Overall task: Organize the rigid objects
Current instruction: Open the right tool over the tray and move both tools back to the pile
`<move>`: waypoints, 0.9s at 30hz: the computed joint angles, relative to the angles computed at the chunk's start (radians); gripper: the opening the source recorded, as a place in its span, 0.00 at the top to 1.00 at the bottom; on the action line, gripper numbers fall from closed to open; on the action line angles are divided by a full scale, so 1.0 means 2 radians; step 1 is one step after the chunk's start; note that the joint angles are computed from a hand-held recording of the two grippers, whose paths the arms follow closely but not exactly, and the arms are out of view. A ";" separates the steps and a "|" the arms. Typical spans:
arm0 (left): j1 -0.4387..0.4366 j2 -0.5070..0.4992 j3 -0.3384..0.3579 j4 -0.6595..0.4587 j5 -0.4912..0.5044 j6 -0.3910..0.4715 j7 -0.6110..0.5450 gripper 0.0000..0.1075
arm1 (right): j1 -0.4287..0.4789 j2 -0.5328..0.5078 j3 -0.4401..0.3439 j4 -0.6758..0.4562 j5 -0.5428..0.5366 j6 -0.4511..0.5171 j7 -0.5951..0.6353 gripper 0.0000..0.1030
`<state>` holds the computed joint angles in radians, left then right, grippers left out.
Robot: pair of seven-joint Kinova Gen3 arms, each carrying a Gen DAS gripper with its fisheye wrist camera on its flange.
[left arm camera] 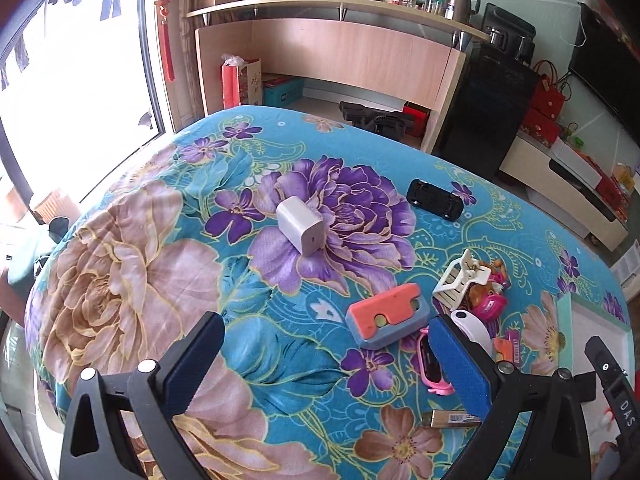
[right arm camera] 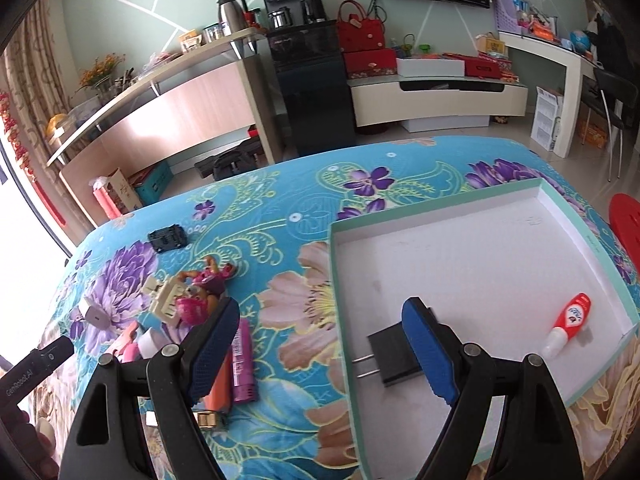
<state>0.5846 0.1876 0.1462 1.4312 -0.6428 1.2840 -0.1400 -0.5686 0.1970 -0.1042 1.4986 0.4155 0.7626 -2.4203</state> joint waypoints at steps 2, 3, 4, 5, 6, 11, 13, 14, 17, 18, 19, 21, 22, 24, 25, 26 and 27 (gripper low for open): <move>-0.005 -0.006 -0.002 0.009 0.006 -0.002 0.004 0.04 | -0.005 0.009 -0.006 -0.008 -0.003 0.001 0.010 0.19; -0.008 -0.009 -0.003 0.014 0.008 -0.004 0.008 0.04 | -0.008 0.014 -0.008 -0.013 -0.005 0.004 0.017 0.19; -0.011 -0.012 -0.003 0.018 0.011 -0.007 0.011 0.04 | -0.011 0.019 -0.010 -0.018 -0.008 0.006 0.025 0.19; -0.015 -0.013 -0.003 0.021 0.014 -0.009 0.014 0.04 | -0.013 0.023 -0.012 -0.020 -0.014 0.006 0.034 0.19; -0.018 -0.015 -0.002 0.025 0.017 -0.012 0.015 0.04 | -0.012 0.026 -0.014 -0.022 -0.023 0.003 0.044 0.19; -0.033 -0.012 0.000 0.033 0.040 -0.029 0.006 0.04 | -0.020 0.041 -0.016 -0.030 -0.051 -0.006 0.079 0.19; -0.036 -0.011 -0.001 0.038 0.046 -0.039 0.006 0.04 | -0.024 0.047 -0.016 -0.035 -0.059 -0.005 0.094 0.19; -0.037 -0.011 -0.001 0.040 0.049 -0.045 0.007 0.04 | -0.029 0.052 -0.014 -0.040 -0.058 -0.001 0.098 0.19; -0.042 -0.005 -0.004 0.044 0.063 -0.054 0.008 0.04 | -0.036 0.058 -0.012 -0.044 -0.061 -0.001 0.113 0.20; -0.044 -0.004 -0.005 0.045 0.067 -0.055 0.009 0.04 | -0.038 0.060 -0.012 -0.045 -0.063 -0.001 0.118 0.20; -0.044 -0.002 -0.006 0.046 0.069 -0.056 0.012 0.04 | -0.038 0.063 -0.013 -0.047 -0.068 0.000 0.125 0.20; -0.045 0.001 -0.009 0.047 0.074 -0.054 0.017 0.04 | -0.035 0.068 -0.018 -0.051 -0.081 -0.001 0.147 0.27; -0.046 0.000 -0.011 0.049 0.075 -0.055 0.020 0.04 | -0.037 0.072 -0.018 -0.054 -0.084 0.001 0.155 0.28; -0.047 -0.003 -0.012 0.054 0.077 -0.057 0.028 0.04 | -0.045 0.078 -0.015 -0.059 -0.083 0.005 0.162 0.35; -0.048 -0.005 -0.013 0.057 0.077 -0.059 0.032 0.04 | -0.046 0.079 -0.014 -0.060 -0.085 0.005 0.166 0.38; -0.048 -0.007 -0.013 0.058 0.077 -0.060 0.036 0.04 | -0.045 0.079 -0.014 -0.059 -0.089 0.003 0.169 0.41; -0.049 -0.008 -0.012 0.060 0.078 -0.062 0.038 0.04 | -0.045 0.079 -0.014 -0.058 -0.093 0.000 0.173 0.41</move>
